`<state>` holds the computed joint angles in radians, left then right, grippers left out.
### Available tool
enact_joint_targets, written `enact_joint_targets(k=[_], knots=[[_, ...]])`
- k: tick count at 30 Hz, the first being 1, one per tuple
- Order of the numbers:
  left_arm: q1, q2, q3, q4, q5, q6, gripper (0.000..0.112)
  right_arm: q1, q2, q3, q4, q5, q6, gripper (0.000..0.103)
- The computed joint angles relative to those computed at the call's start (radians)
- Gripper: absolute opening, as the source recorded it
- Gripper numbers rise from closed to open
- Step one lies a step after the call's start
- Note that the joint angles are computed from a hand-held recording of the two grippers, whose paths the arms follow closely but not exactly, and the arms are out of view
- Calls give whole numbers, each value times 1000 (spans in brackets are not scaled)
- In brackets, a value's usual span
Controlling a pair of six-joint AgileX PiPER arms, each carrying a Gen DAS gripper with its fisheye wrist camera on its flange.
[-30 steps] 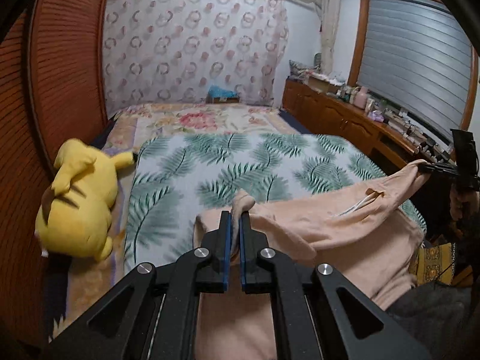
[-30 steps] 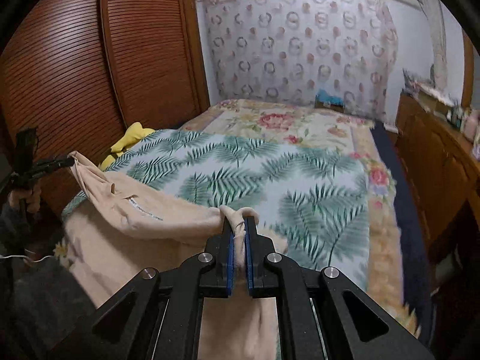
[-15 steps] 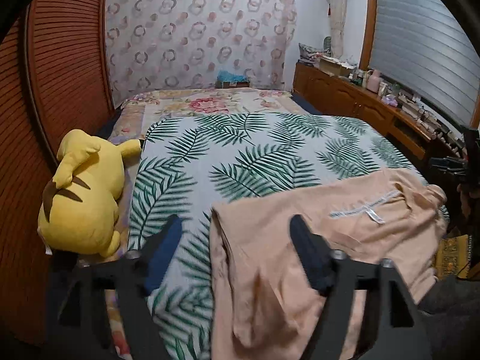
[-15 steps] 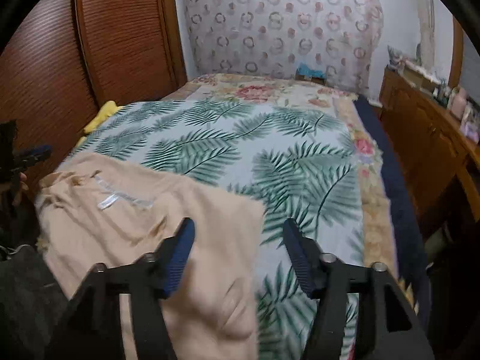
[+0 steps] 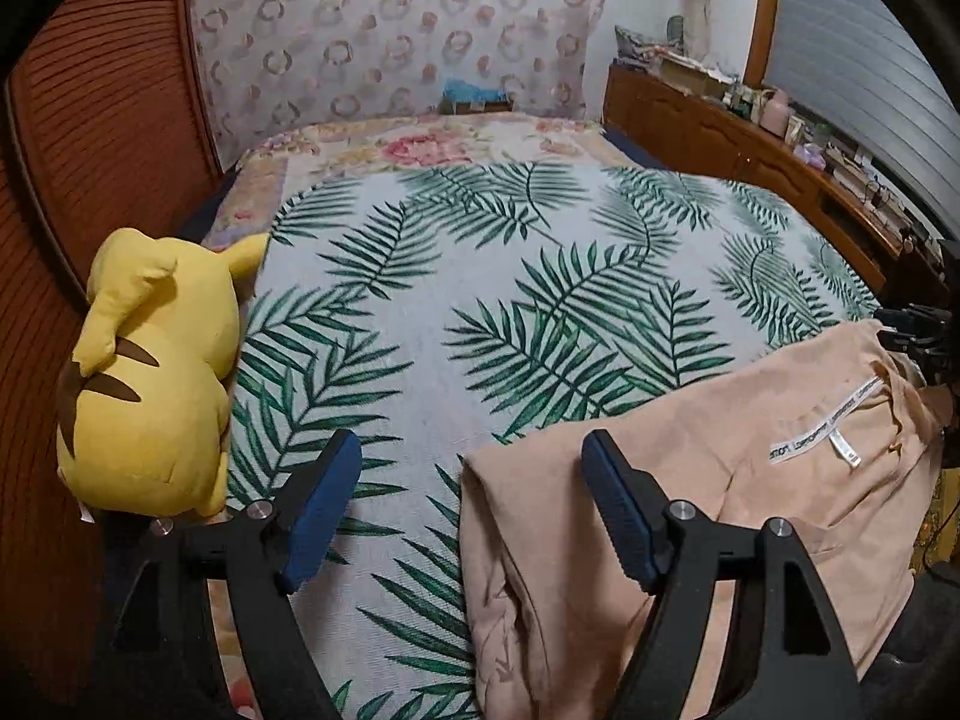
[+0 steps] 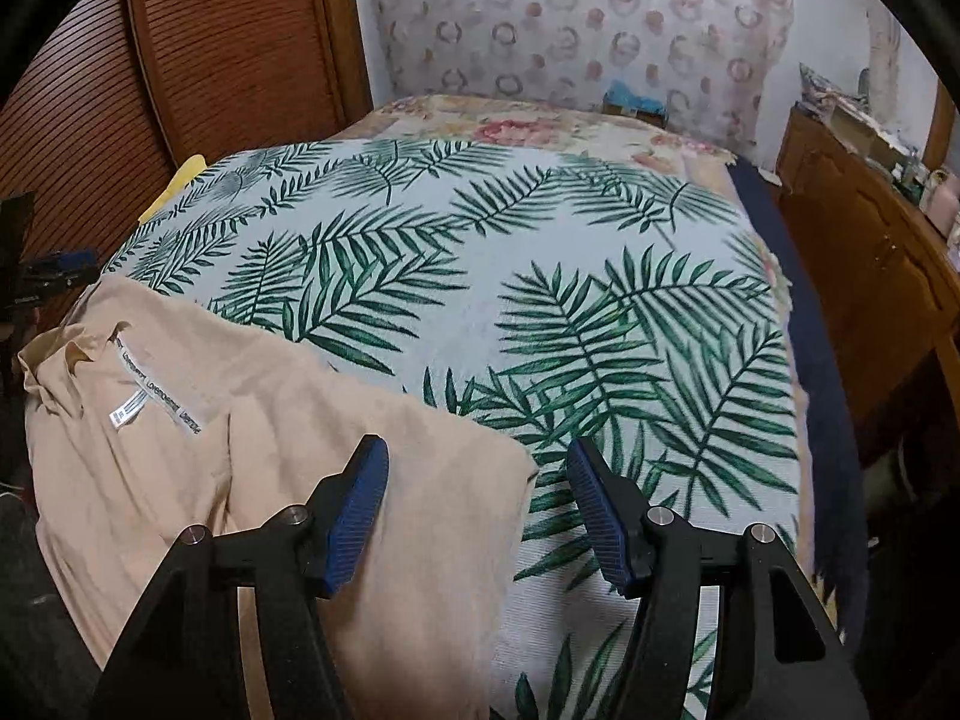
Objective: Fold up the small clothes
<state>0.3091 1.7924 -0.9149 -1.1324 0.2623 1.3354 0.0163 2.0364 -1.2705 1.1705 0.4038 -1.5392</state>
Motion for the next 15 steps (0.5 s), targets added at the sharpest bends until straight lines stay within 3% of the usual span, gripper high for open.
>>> enact_joint_targets(k=[10, 15], knots=[[-40, 39, -33, 161, -13, -165, 77, 7, 48, -33, 14, -3, -4, 64], [-42, 61, -37, 146, -17, -153, 77, 13, 48, -19, 61, -21, -57, 64]])
